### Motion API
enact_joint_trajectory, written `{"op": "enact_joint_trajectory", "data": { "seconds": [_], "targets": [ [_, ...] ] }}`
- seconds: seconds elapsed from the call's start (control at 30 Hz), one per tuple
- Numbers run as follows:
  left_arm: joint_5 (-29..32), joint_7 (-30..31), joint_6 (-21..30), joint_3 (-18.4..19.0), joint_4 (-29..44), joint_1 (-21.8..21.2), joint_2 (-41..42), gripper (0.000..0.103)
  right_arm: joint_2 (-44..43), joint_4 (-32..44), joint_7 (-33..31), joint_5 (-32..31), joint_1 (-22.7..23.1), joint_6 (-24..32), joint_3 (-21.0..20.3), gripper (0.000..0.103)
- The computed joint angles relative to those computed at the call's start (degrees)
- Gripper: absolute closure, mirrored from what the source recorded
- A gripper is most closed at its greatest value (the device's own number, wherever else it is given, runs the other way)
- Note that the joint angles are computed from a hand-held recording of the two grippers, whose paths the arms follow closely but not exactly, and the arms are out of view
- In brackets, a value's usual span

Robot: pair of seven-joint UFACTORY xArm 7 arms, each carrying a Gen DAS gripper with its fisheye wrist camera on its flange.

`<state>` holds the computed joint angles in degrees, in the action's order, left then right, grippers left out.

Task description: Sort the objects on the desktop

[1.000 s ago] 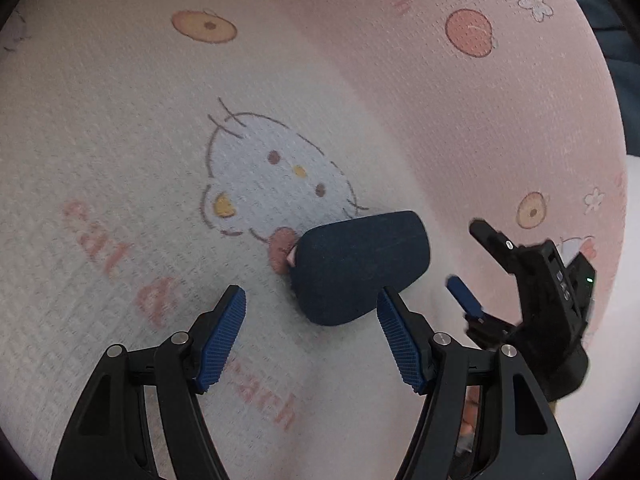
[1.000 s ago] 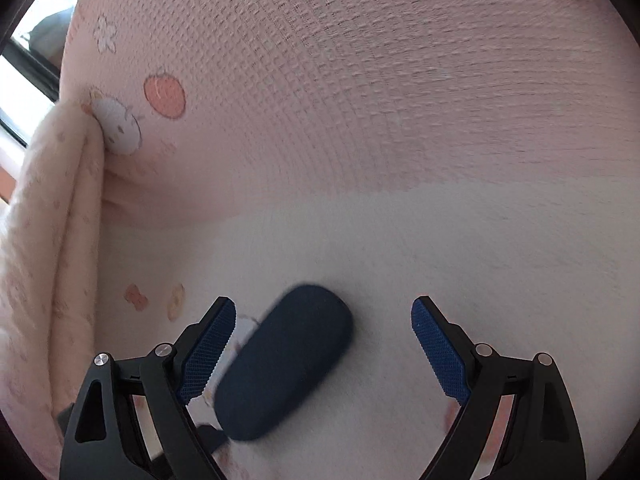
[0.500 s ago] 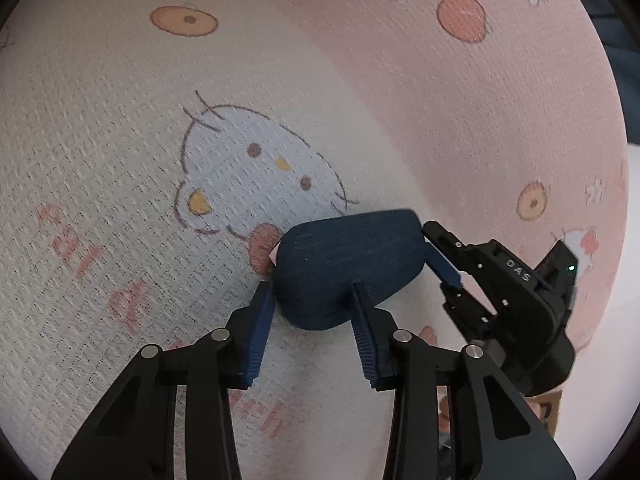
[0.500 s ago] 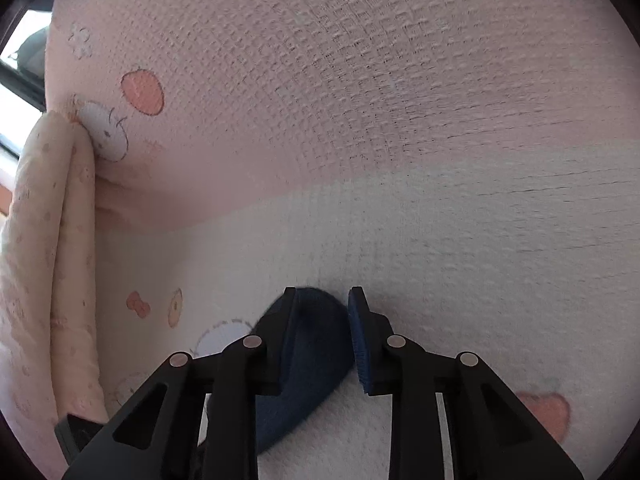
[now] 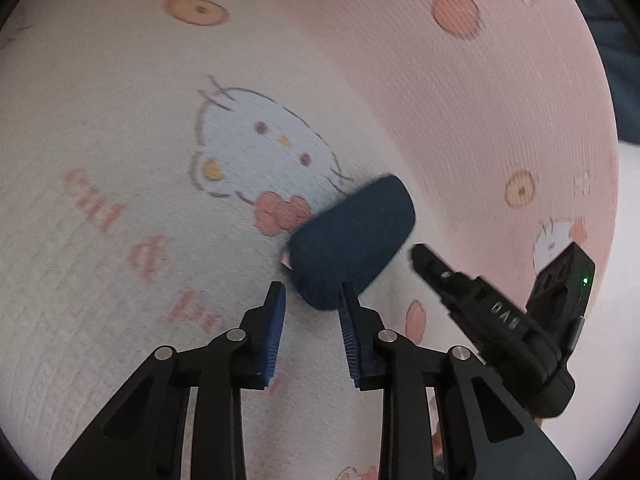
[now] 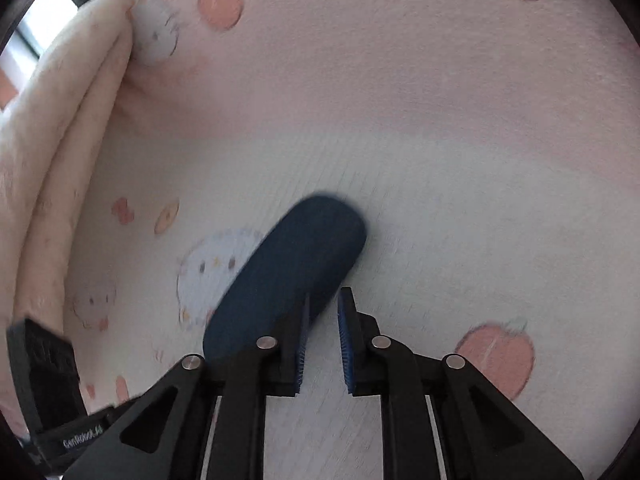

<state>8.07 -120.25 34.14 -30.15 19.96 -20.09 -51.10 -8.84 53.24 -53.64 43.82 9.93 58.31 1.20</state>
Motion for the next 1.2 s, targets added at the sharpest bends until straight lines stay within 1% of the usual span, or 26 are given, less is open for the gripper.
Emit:
{"op": "enact_joint_trajectory", "data": {
  "seconds": [0.03, 0.07, 0.1, 0.13, 0.17, 0.2, 0.23, 0.27, 0.37, 0.4, 0.47, 0.5, 0.53, 0.57, 0.6, 0.63, 0.67, 0.7, 0.77, 0.8, 0.93, 1.03, 1.1, 1.2],
  "targets": [
    [-0.4, -0.7, 1.2, -0.3, 0.0, -0.3, -0.6, 0.064, 0.9, 1.0, 0.7, 0.7, 0.0, 0.5, -0.1, 0.086],
    [-0.7, -1.8, 1.4, -0.7, -0.2, -0.4, -0.9, 0.059, 2.0, 2.2, 1.7, 1.5, -0.1, 1.1, -0.2, 0.073],
    [-0.8, -3.5, -0.6, -1.4, -0.8, 0.4, -1.0, 0.046, 3.8, 3.8, 3.1, 2.4, -0.4, 1.8, -0.2, 0.049],
    [-0.8, -5.2, -2.6, -2.1, -1.4, 1.1, -1.0, 0.038, 5.1, 4.9, 4.3, 3.0, -0.7, 2.0, -0.1, 0.038],
    [-0.9, -7.4, -5.6, -3.0, -2.4, 1.9, -1.0, 0.038, 6.2, 5.8, 5.2, 4.0, -1.0, 2.4, 0.1, 0.030],
    [-0.9, -9.8, -10.2, -3.8, -3.8, 2.9, -0.9, 0.038, 7.5, 6.9, 6.2, 5.0, -1.4, 3.1, 0.3, 0.030],
    [-0.7, -10.6, -13.1, -3.9, -4.3, 4.0, -0.2, 0.038, 9.1, 8.2, 7.1, 6.3, -1.9, 4.2, 0.4, 0.030],
    [-0.4, -11.5, -14.3, -4.6, -4.2, 5.0, 0.5, 0.038, 10.2, 9.0, 7.8, 7.3, -2.3, 4.6, 0.8, 0.030],
    [1.1, -13.1, -13.9, -6.7, -1.9, 8.5, 3.2, 0.038, 13.0, 10.6, 8.4, 10.4, -3.1, 4.2, 2.1, 0.030],
    [1.7, -13.5, -13.6, -7.1, -1.2, 9.3, 4.0, 0.038, 13.8, 11.1, 8.5, 10.5, -3.1, 3.4, 2.6, 0.030],
    [2.6, -13.4, -12.7, -6.8, -0.5, 9.5, 4.6, 0.038, 15.6, 12.3, 8.5, 10.5, -3.2, 3.1, 3.6, 0.030],
    [2.9, -13.2, -12.2, -6.5, -0.2, 9.6, 4.9, 0.038, 16.5, 13.0, 8.2, 10.8, -3.3, 4.0, 4.0, 0.031],
    [3.3, -12.7, -11.9, -6.1, 0.0, 9.4, 5.3, 0.038, 17.2, 13.4, 7.4, 11.5, -3.6, 5.6, 4.4, 0.033],
    [3.8, -12.2, -12.0, -5.6, 0.0, 9.2, 5.5, 0.038, 17.2, 13.1, 6.9, 11.9, -3.8, 6.3, 4.8, 0.042],
    [4.1, -11.7, -12.1, -5.2, -0.2, 9.0, 5.4, 0.038, 17.1, 12.8, 6.4, 11.9, -3.8, 6.5, 5.0, 0.064],
    [4.5, -11.0, -12.3, -4.7, -0.3, 9.0, 5.7, 0.038, 16.6, 12.2, 6.1, 10.4, -3.3, 5.0, 5.3, 0.070],
    [4.7, -10.4, -12.4, -4.3, -0.2, 8.9, 6.1, 0.038, 16.2, 12.1, 6.1, 9.0, -2.9, 3.7, 5.4, 0.074],
    [4.7, -9.5, -12.5, -3.6, -0.2, 8.3, 6.5, 0.040, 15.7, 11.5, 5.2, 9.0, -2.8, 3.0, 5.5, 0.074],
    [4.5, -7.8, -12.5, -2.4, 0.0, 7.5, 7.5, 0.048, 15.6, 11.8, 5.8, 8.7, -3.1, 4.5, 5.2, 0.074],
    [4.2, -6.8, -12.1, -1.6, 0.3, 6.8, 8.1, 0.049, 14.9, 11.4, 6.3, 7.8, -3.2, 5.0, 5.0, 0.075],
    [3.4, -4.9, -10.3, -0.5, -0.4, 4.6, 6.7, 0.050, 9.3, 7.2, 4.5, 3.4, -3.1, 4.3, 3.9, 0.075],
    [2.4, -2.6, -10.8, 1.4, -3.0, 1.9, 3.7, 0.050, 5.3, 3.8, 4.2, 1.4, -3.3, 5.9, 2.3, 0.076],
    [1.6, 0.0, -10.8, 3.0, -4.5, 0.1, 2.2, 0.050, 2.4, 1.4, 4.1, 0.3, -3.9, 7.9, 0.7, 0.077],
    [0.7, 5.6, -8.4, 5.5, -4.7, -2.0, 1.0, 0.050, -1.5, -2.3, 3.5, -1.4, -4.3, 9.3, -0.9, 0.077]
  ]
}}
